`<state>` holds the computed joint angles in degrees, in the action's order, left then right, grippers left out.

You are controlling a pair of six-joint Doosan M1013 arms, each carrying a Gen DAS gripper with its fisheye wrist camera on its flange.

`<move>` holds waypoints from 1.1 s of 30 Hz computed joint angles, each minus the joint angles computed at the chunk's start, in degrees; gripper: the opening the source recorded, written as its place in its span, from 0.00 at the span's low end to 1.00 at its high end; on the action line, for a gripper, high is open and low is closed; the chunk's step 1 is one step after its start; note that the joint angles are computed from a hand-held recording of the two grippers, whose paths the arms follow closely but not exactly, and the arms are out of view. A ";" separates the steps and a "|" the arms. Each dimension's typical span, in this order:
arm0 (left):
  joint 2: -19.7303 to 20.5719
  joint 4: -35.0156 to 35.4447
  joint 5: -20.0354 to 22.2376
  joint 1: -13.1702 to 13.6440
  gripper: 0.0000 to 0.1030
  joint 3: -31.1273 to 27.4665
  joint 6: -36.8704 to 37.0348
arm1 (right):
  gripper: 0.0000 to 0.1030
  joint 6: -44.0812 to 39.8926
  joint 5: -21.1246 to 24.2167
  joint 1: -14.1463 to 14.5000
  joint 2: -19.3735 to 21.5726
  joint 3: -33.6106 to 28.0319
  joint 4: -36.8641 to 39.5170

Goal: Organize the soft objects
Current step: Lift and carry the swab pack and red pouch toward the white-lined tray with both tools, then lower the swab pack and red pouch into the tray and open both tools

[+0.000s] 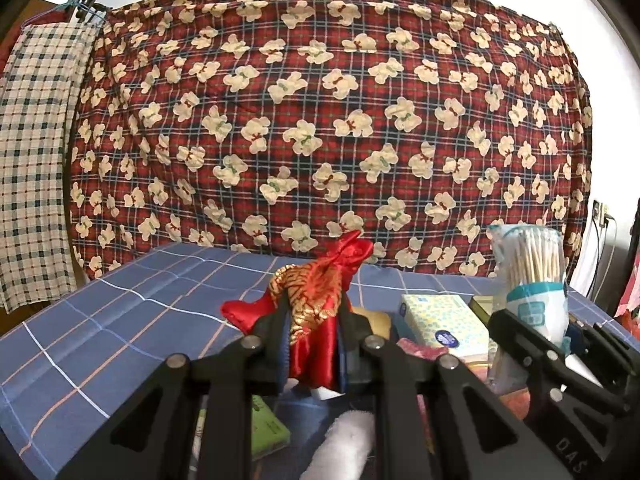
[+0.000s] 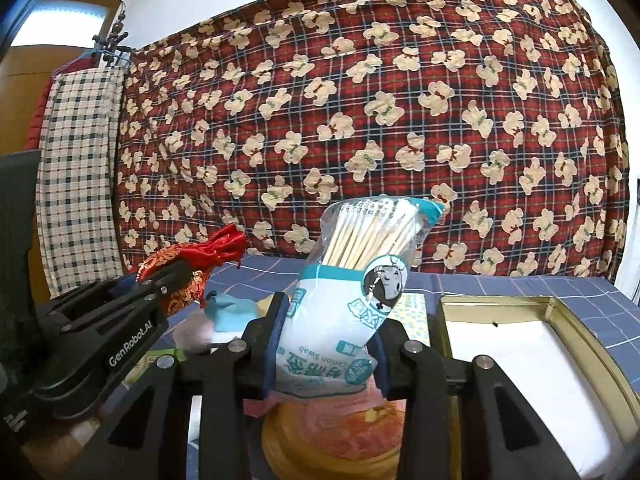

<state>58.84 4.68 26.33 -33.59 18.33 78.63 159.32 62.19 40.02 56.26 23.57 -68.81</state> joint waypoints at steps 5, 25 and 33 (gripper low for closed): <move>-0.02 1.22 0.02 -0.48 0.15 -0.02 -0.43 | 0.39 0.78 0.98 0.12 -0.30 0.66 -1.35; -1.54 0.14 -3.58 -1.73 0.15 3.74 0.63 | 0.39 3.28 6.06 0.65 -1.13 2.50 -5.31; -0.88 -4.59 -2.82 -2.57 0.15 2.28 6.75 | 0.39 5.69 7.02 0.34 -2.86 5.61 -5.33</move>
<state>57.95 0.09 23.51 -36.16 20.61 85.38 165.00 69.21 40.36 53.40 29.18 -74.14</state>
